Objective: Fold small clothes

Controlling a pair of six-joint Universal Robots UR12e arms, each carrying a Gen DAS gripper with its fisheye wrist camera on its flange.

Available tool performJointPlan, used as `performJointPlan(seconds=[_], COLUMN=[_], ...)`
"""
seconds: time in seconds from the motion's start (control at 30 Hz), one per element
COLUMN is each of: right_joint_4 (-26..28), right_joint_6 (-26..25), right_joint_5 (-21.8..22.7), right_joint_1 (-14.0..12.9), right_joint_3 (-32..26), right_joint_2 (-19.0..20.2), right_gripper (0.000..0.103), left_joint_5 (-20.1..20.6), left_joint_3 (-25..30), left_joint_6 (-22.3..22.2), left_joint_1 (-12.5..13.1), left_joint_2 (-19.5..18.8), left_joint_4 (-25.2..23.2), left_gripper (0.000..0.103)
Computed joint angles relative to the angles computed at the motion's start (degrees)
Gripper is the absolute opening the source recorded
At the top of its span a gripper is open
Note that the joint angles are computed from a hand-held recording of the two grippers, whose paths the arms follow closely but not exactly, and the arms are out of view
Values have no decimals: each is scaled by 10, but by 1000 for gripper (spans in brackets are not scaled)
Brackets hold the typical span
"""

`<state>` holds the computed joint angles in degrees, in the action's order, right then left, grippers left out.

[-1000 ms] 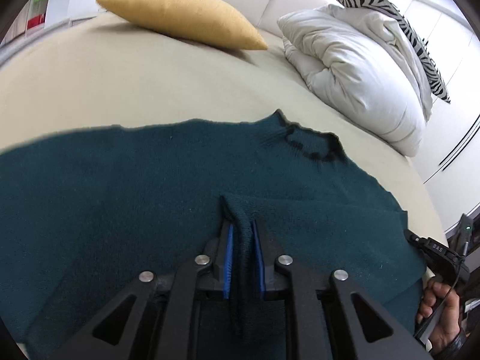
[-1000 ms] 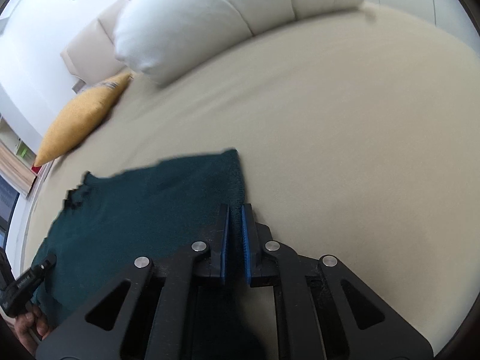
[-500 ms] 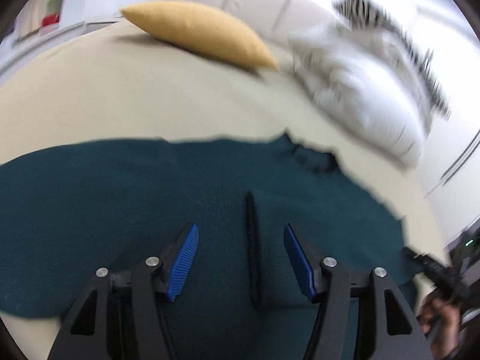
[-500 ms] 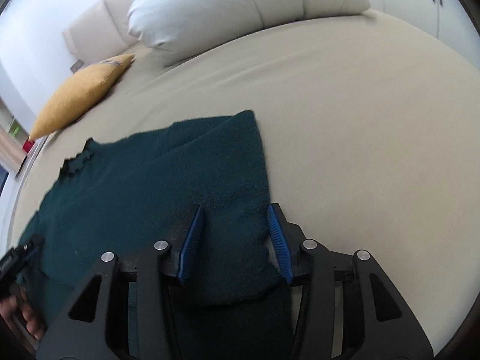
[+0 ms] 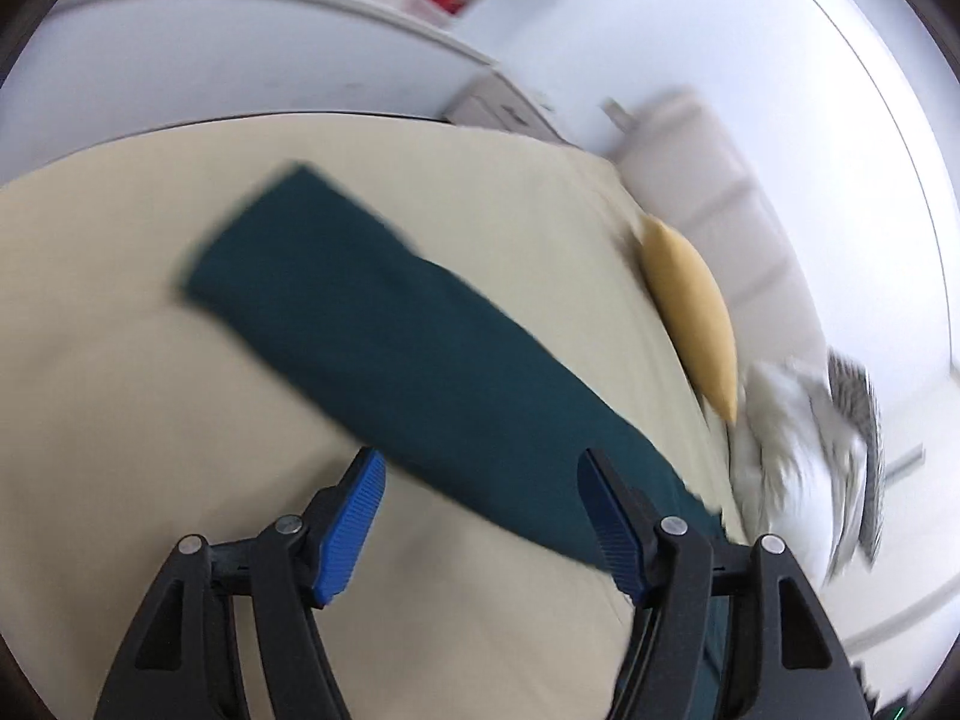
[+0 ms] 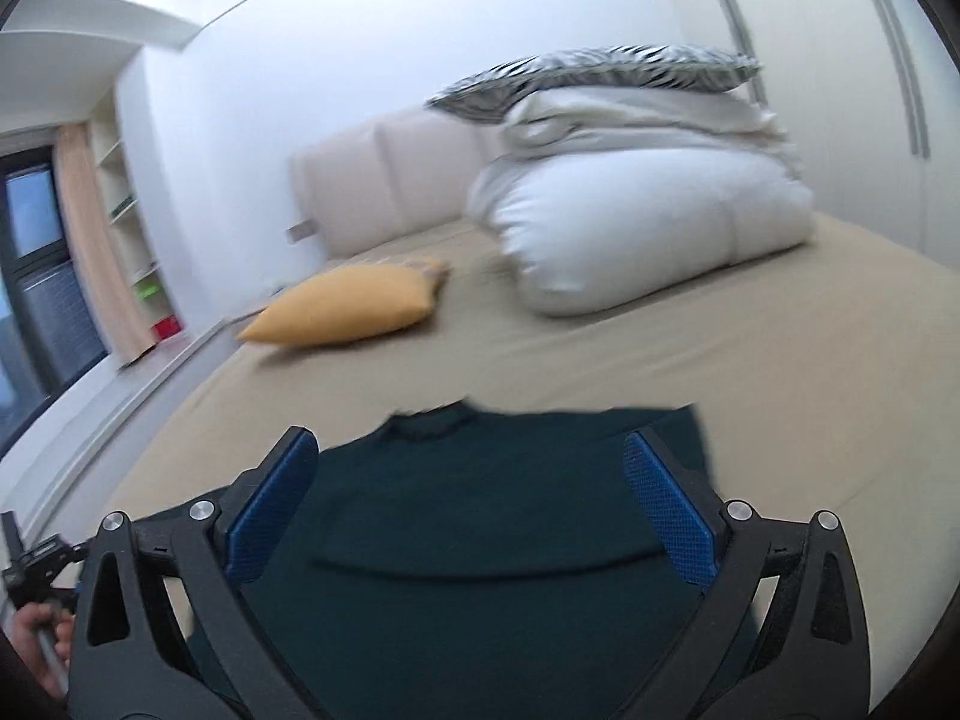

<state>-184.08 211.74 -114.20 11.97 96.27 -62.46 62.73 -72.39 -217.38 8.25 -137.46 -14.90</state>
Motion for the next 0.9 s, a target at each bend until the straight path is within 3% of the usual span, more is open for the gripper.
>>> performJointPlan(seconds=[0.13, 0.3, 0.33, 0.4, 0.43, 0.47, 0.6, 0.73, 0.9], right_joint_4=[23, 40, 45, 47, 48, 47, 32, 21, -2], right_joint_6=[40, 102, 111, 129, 135, 137, 149, 175, 202], right_joint_5=[86, 143, 147, 154, 153, 150, 151, 162, 162], right_joint_1=[9, 13, 13, 11, 11, 11, 0, -10, -15], right_joint_3=[-23, -36, -40, -38, -36, -33, -4, 25, 75], right_joint_2=[8, 21, 25, 26, 26, 24, 18, 11, -10], right_gripper=[103, 96, 94, 93, 93, 92, 92, 91, 91], left_joint_5=[1, 3, 5, 1, -12, -19, 1, -15, -32], left_joint_3=[-11, 34, 47, 75, 87, 89, 96, 128, 153], left_joint_6=[-119, -182, -194, -201, -199, -190, -109, 13, 169], left_joint_1=[22, 24, 26, 28, 29, 32, 14, -22, -88], left_joint_2=[-10, -44, -53, -67, -72, -70, -53, -46, -43], left_joint_4=[51, 62, 62, 35, 20, 12, 19, -11, -64], left_gripper=[70, 67, 62, 23, 13, 7, 7, 8, 8])
